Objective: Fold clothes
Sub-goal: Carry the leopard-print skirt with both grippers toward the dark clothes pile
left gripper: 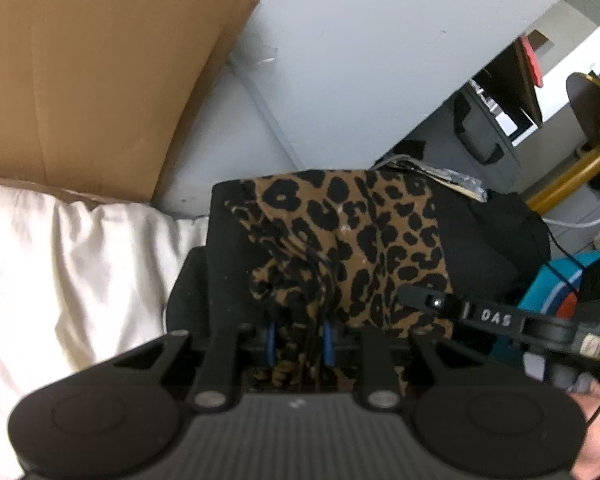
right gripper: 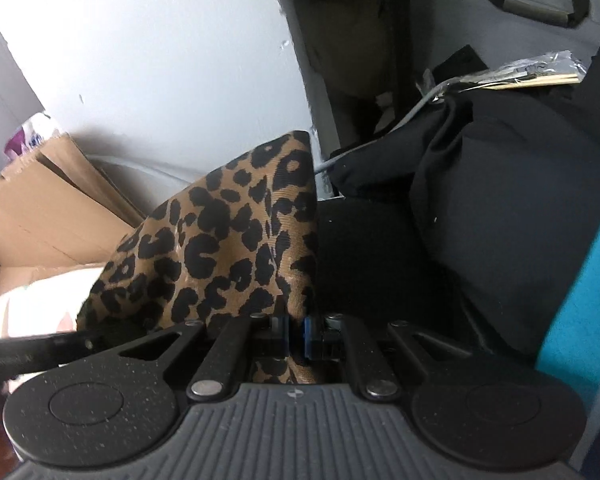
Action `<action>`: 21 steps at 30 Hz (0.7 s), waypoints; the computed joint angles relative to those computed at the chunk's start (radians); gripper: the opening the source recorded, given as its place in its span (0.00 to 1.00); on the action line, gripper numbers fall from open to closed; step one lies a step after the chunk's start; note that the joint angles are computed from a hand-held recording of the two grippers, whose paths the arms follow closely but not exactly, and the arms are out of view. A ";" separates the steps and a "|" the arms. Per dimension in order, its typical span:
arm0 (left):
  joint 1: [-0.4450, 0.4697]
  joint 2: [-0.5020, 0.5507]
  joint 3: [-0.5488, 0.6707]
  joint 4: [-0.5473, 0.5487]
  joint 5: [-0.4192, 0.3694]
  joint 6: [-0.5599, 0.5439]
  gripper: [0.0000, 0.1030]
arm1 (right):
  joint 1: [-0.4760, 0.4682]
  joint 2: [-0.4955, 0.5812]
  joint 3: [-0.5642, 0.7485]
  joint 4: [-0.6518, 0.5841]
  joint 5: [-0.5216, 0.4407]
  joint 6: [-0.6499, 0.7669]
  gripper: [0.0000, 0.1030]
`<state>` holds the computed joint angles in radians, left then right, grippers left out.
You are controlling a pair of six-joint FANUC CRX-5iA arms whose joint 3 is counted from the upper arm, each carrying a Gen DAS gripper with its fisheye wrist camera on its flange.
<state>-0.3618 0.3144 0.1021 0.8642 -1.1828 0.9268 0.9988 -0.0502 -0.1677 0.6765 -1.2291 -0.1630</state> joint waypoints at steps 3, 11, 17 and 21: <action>-0.001 0.008 0.007 0.004 0.004 -0.009 0.22 | -0.014 -0.005 -0.009 -0.005 0.017 0.010 0.05; -0.005 0.005 -0.042 0.043 0.064 0.009 0.22 | -0.046 0.001 -0.016 0.001 0.050 0.008 0.05; 0.002 0.037 0.013 -0.021 0.029 0.100 0.39 | -0.052 0.015 -0.033 0.014 0.035 -0.004 0.19; 0.012 0.055 0.098 -0.102 -0.015 0.078 0.45 | -0.006 -0.006 -0.053 0.059 -0.012 -0.022 0.35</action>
<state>-0.3503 0.3699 0.2001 0.7623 -1.1977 1.0046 0.9930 -0.0560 -0.2204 0.7353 -1.2413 -0.1855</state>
